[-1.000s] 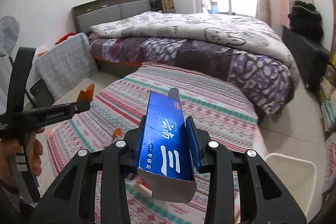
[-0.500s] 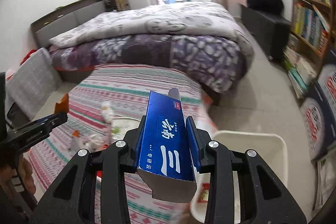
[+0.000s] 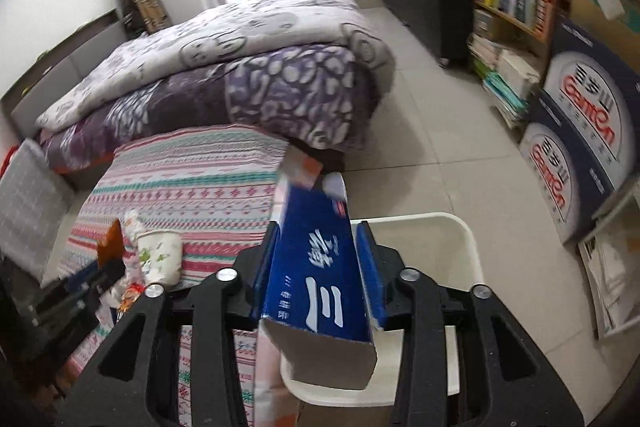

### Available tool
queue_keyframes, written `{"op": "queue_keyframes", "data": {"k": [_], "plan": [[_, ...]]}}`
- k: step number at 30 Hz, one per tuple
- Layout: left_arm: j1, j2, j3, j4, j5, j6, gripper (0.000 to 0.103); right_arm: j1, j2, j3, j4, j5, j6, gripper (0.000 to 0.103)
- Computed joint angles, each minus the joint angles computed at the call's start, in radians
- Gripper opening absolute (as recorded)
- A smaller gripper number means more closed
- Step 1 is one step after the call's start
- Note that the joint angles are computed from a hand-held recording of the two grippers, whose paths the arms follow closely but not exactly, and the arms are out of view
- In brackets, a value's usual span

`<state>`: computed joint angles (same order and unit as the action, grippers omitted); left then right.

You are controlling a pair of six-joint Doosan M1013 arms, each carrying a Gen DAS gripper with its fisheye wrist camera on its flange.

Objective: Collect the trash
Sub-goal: 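Carry the blue box to the bin and release it with the right tool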

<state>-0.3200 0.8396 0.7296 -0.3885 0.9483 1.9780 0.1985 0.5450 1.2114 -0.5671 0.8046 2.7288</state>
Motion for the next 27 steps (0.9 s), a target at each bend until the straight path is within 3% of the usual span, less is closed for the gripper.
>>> {"op": "queue_keyframes", "data": {"k": [6,16,22,26,27], "plan": [[-0.026,0.002,0.009,-0.034,0.037,0.058,0.033,-0.004,-0.024,0.039,-0.092,0.007,0.111,0.063],[-0.061,0.003,0.027,-0.088,0.088,0.126,0.033,-0.022,-0.059,0.091,-0.139,0.026,0.231,0.075],[-0.073,0.024,0.004,-0.138,0.146,0.147,0.034,-0.031,-0.069,0.110,-0.157,0.044,0.294,0.088],[-0.077,0.018,0.020,-0.170,0.133,0.175,0.066,-0.032,-0.071,0.115,-0.174,0.056,0.332,0.095],[-0.077,0.015,0.027,-0.177,0.125,0.188,0.067,-0.032,-0.071,0.115,-0.177,0.056,0.340,0.096]]}}
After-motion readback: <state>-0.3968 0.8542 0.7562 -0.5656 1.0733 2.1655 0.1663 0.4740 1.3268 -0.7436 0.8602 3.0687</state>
